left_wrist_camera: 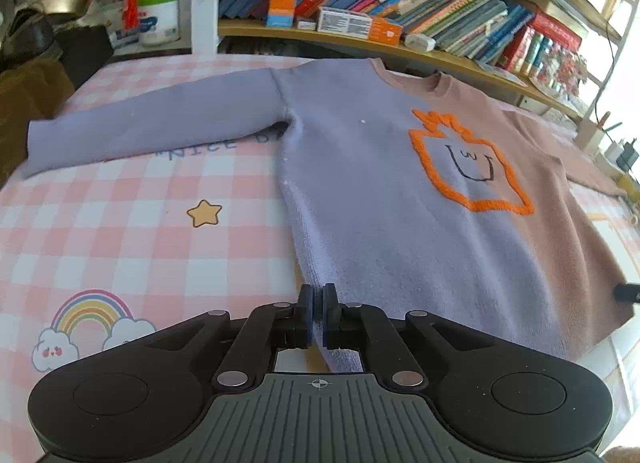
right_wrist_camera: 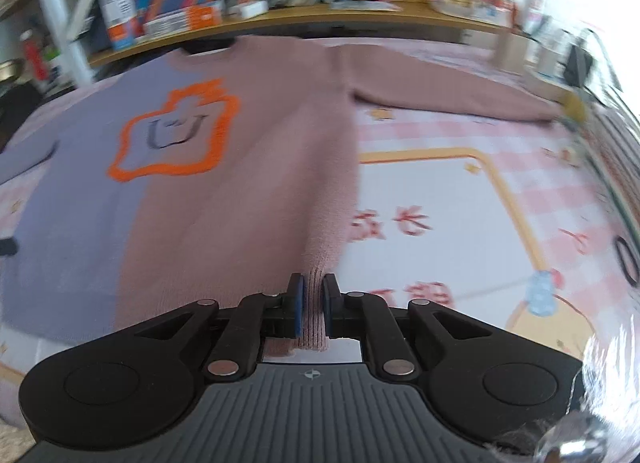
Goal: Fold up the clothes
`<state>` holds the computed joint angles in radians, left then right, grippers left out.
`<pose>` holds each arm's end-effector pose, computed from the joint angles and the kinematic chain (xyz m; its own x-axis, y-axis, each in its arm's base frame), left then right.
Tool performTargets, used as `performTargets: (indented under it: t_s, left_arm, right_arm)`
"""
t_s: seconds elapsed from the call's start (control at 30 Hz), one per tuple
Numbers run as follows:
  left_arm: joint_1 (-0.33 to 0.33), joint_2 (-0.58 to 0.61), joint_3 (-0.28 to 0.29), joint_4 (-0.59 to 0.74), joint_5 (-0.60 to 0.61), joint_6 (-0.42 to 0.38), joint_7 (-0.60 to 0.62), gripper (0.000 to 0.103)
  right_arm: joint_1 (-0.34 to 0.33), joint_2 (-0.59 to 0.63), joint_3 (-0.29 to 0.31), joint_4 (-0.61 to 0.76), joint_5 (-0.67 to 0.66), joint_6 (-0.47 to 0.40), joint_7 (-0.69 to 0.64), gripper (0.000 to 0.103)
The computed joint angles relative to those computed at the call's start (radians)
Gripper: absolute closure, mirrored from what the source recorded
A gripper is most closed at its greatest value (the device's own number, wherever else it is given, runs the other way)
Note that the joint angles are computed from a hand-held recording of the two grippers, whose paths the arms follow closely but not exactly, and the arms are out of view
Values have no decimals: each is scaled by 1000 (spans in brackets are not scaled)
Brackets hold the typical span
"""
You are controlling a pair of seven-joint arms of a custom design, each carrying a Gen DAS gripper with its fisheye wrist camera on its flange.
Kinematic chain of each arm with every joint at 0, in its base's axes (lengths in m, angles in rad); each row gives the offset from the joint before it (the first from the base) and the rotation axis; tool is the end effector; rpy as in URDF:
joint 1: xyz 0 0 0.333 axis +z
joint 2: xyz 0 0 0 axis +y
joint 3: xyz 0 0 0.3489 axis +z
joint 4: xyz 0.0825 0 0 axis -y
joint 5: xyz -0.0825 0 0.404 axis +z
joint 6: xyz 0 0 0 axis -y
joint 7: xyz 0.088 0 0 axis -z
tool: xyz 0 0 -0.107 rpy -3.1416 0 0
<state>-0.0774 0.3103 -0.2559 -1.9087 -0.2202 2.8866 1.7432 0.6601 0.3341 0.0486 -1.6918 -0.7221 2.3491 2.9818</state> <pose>0.6617 -0.1985 0.4365 -0.3156 -0.9377 0.1454 -0.7649 0.1607 -0.6238 0.5481 0.4521 0.4619 -0.2453 -0.9667 -0.0732 -0.7626 0.2390 -0.6011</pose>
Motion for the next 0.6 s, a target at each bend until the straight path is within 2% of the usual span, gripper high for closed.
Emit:
performTargets:
  t_s: [0.4, 0.53, 0.6]
  left_arm:
    - [-19, 9, 26, 3, 50, 12, -40, 100]
    - [-53, -8, 66, -14, 108, 31, -126, 90]
    - [-59, -23, 71, -35, 117, 66, -172, 86]
  right_arm:
    - [3, 11, 3, 6, 22, -18, -32, 94]
    - [5, -1, -2, -14, -1, 9, -15, 93]
    - [10, -11, -8, -25, -31, 23, 5, 86]
